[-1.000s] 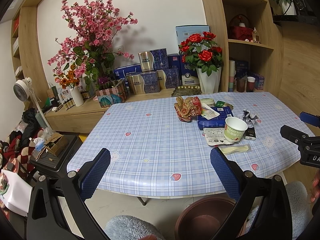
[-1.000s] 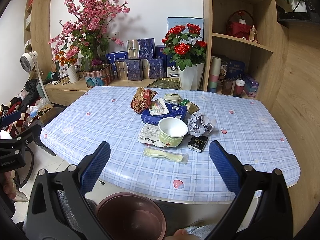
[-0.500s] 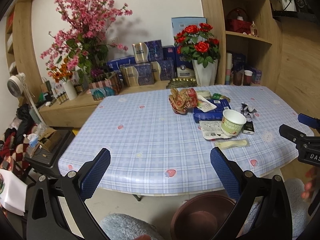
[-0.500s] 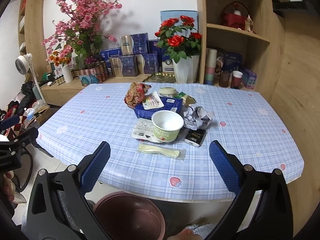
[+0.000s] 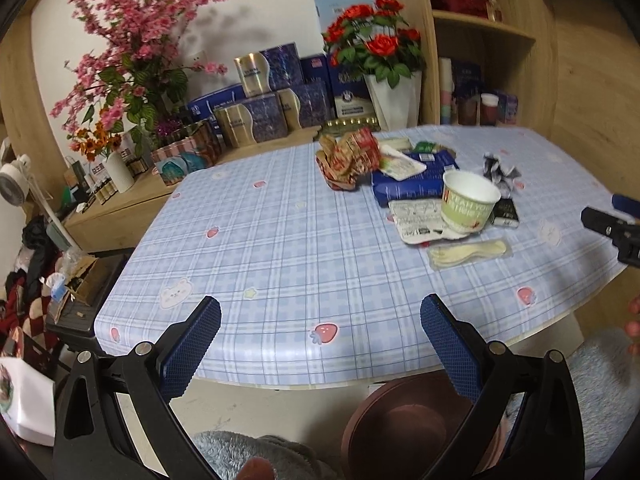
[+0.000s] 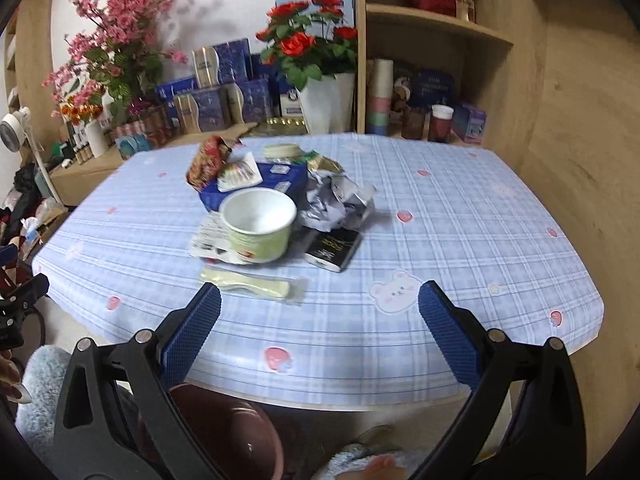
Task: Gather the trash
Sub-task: 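Grasp the white paper bowl rim with the left tool while the right tool approaches crumpled paper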
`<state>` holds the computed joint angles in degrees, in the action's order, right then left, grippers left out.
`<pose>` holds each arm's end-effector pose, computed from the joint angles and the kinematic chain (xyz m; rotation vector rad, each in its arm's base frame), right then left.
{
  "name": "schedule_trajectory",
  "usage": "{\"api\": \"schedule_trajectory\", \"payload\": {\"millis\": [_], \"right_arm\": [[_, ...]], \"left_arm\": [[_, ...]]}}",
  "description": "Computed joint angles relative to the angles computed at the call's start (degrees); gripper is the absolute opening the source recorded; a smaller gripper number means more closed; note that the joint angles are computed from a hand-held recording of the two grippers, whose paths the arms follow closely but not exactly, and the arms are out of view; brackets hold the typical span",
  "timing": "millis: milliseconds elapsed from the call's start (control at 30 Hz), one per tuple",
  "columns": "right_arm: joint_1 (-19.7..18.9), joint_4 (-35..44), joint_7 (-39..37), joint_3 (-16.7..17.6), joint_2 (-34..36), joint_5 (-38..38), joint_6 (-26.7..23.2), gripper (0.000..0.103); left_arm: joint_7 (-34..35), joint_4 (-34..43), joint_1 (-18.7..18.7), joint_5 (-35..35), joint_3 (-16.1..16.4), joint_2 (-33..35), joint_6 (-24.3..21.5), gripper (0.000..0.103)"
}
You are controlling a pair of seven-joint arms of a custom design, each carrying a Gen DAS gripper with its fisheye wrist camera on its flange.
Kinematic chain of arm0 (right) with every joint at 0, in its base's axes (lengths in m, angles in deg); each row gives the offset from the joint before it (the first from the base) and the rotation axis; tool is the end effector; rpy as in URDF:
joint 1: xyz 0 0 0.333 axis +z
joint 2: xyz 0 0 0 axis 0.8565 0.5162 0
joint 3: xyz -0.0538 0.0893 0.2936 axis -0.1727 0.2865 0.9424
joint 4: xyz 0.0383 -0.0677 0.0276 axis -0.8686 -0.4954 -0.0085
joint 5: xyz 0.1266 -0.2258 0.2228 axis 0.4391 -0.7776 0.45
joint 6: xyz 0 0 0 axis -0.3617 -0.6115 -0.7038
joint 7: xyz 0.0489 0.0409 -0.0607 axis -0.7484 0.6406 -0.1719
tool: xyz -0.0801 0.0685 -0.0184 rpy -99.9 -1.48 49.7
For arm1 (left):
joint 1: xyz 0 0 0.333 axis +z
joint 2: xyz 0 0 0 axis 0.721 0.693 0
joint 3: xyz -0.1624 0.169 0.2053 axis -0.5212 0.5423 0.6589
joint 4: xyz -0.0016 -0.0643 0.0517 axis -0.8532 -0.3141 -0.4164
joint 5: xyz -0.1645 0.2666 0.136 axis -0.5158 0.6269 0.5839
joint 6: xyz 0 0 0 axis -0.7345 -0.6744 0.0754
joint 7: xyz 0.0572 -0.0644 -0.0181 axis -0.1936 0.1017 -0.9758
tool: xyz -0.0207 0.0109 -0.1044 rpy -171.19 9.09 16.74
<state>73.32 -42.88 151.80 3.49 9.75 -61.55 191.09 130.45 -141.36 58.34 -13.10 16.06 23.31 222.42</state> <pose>0.4770 0.1527 0.5811 -1.7966 1.5263 -0.6605 0.4186 -0.0766 0.5942 -1.6315 1.6566 -0.5444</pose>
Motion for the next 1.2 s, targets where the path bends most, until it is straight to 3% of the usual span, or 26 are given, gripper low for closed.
{"api": "schedule_trajectory", "payload": {"millis": [267, 467, 667, 800, 900, 1200], "right_arm": [[1.3, 3.85, -9.72, -1.78, 5.28, 9.02, -1.43, 0.097], [-0.41, 7.33, -13.71, -0.92, 9.54, 11.71, -2.65, 0.097], [-2.82, 10.37, -15.01, -0.09, 13.02, 13.2, -3.7, 0.097], [-4.36, 11.89, -18.26, 0.51, 14.91, 16.11, -3.6, 0.097], [-5.16, 12.89, -18.81, 0.61, 16.14, 16.2, -3.68, 0.097], [-7.43, 15.02, -21.26, 1.21, 18.25, 17.91, -4.92, 0.097]], "left_arm": [[-4.0, 4.06, 0.56, 4.91, -1.24, 6.13, -1.52, 0.098], [-7.76, 9.08, -2.03, 9.29, 0.08, 12.36, -3.96, 0.098], [-10.33, 13.85, -6.48, 12.72, 2.48, 18.73, -0.78, 0.098], [-2.84, 18.36, -11.35, 7.21, 4.69, 24.33, 2.9, 0.098], [-1.11, 22.54, -14.55, 8.55, 5.75, 28.9, 4.07, 0.098], [3.26, 35.98, -22.78, 9.95, 11.09, 40.96, 0.0, 0.098]]}}
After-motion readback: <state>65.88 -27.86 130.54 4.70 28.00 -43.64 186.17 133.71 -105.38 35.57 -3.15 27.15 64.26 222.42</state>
